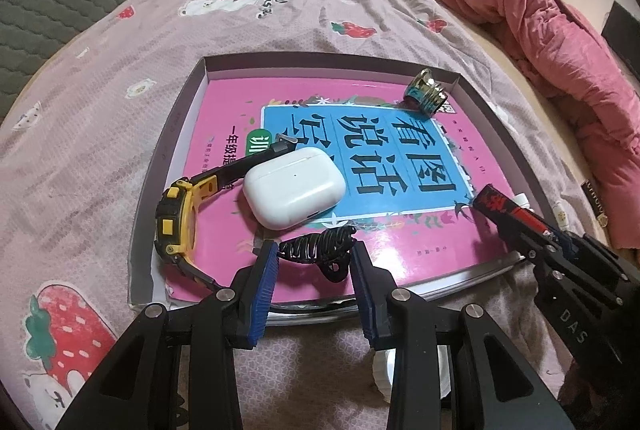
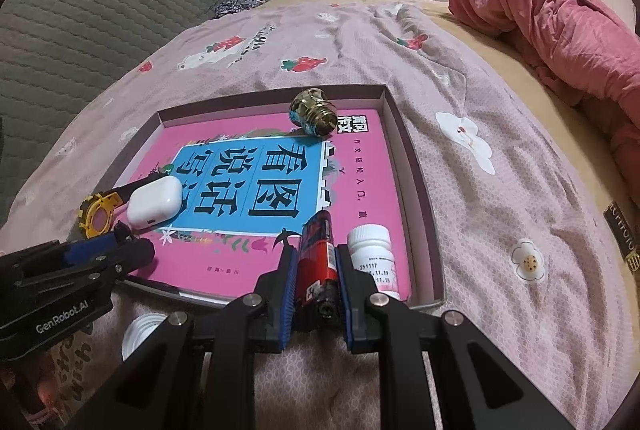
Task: Organize rigid objects
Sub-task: 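Lower the lighter beside the pill bottle while the left tool lowers the clip onto the book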
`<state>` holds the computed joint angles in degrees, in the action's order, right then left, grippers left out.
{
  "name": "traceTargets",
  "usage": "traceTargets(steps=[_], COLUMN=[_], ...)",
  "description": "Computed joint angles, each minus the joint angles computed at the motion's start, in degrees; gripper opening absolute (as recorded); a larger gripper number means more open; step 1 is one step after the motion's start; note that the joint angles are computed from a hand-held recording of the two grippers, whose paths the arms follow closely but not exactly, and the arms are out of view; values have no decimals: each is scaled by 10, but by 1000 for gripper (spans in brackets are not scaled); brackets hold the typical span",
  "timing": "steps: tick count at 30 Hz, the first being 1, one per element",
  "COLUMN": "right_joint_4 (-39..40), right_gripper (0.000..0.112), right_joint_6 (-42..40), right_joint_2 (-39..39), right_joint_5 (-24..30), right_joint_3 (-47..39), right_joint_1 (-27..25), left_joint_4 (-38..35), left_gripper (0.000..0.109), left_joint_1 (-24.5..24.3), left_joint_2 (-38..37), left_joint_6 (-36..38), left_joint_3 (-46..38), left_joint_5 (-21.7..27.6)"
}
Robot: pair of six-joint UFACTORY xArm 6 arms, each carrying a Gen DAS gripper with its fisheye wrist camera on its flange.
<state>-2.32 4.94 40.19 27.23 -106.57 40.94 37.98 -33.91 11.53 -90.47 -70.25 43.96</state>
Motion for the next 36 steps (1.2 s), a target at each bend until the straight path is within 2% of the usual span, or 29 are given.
traceTargets(steps=[5,9,29,36], right_joint_4=[-9,-10,22,22], right_gripper=[19,25,25,28], right_joint_6=[7,9,-8,-8], right_joint_2=[-3,-9,-48,-54], right_joint_5=[-1,-6,-33,-34], right_joint_3=[4,12,64,72], right_joint_1=[1,0,-2,0], left_joint_4=[3,3,5,10], left_gripper=[38,38,38,39], left_joint_1=[-4,-3,-2,4], left_joint_2=[3,0,-7,-21], left_joint_6=[0,-2,-12,-30], left_joint_3=[-5,-2,6,26], left_joint_5=[10,7,14,-9])
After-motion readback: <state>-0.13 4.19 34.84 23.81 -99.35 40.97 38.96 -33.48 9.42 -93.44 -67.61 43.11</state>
